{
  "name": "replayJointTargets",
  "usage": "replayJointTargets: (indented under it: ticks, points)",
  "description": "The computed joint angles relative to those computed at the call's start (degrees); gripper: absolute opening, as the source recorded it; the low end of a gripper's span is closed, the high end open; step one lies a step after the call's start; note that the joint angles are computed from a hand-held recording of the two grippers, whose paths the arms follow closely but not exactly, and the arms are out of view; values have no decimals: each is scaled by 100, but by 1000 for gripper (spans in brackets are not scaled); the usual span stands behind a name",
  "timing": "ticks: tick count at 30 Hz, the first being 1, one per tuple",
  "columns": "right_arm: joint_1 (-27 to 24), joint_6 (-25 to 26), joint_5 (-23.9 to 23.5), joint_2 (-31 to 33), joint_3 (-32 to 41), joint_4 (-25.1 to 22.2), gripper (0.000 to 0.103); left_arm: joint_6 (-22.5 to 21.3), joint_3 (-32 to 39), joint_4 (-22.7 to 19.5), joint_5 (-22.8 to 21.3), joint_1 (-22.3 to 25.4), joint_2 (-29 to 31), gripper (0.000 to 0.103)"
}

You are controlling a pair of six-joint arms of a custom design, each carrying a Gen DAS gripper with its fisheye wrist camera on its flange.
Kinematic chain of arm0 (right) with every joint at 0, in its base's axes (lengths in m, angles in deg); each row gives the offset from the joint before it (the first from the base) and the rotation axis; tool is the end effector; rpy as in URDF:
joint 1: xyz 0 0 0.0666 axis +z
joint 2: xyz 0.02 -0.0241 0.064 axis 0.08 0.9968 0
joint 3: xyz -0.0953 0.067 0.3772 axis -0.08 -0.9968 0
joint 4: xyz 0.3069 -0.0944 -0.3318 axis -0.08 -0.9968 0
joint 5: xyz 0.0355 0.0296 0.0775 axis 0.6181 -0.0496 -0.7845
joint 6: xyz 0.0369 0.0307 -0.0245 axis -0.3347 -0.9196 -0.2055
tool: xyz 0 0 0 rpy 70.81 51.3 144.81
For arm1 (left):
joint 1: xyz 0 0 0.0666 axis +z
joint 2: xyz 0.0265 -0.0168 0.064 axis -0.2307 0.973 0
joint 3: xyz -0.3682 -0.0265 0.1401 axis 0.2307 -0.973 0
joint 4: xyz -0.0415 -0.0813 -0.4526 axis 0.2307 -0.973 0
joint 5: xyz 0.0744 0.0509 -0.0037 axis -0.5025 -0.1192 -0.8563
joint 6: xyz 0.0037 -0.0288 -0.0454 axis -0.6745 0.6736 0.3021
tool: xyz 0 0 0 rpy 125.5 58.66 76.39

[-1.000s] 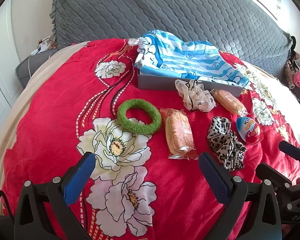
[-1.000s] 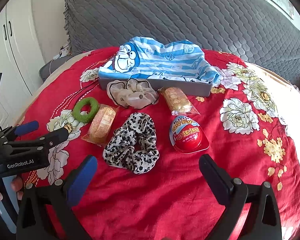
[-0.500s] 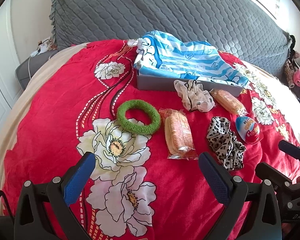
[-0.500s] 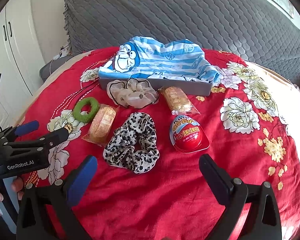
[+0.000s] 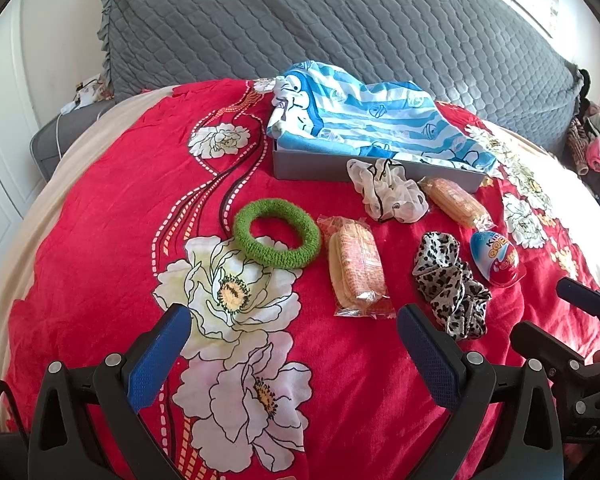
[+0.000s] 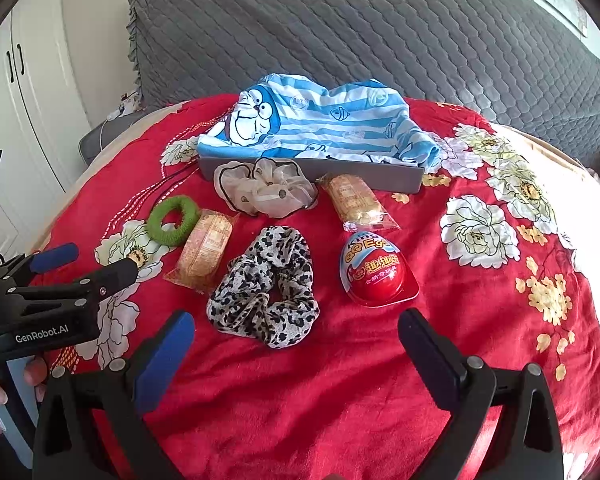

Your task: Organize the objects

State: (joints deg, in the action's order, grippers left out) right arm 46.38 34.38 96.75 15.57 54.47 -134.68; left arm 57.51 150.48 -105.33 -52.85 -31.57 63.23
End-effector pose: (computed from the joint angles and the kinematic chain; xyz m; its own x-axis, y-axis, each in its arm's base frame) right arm 0.4100 0.3449 0.3701 -0.7535 0.0918 -0.6510 0.0735 0.9958 0.0554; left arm 0.4779 -0.1588 0.3552 -0.7449 0.1522 -0.6496 0.2625 0.9620 -0.0755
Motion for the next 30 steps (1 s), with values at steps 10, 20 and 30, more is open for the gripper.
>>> replayJointTargets:
  ticks: [10, 20, 30]
  points:
    - [-2, -7, 39, 18, 79, 17, 103, 6, -34, -25, -16, 48, -52, 102]
    - [10, -62, 93, 157, 282, 45, 103, 30, 11, -99, -35, 174, -123, 102]
    - [59, -92, 88, 356, 492, 76, 103, -233, 195, -84, 12, 317, -14, 102]
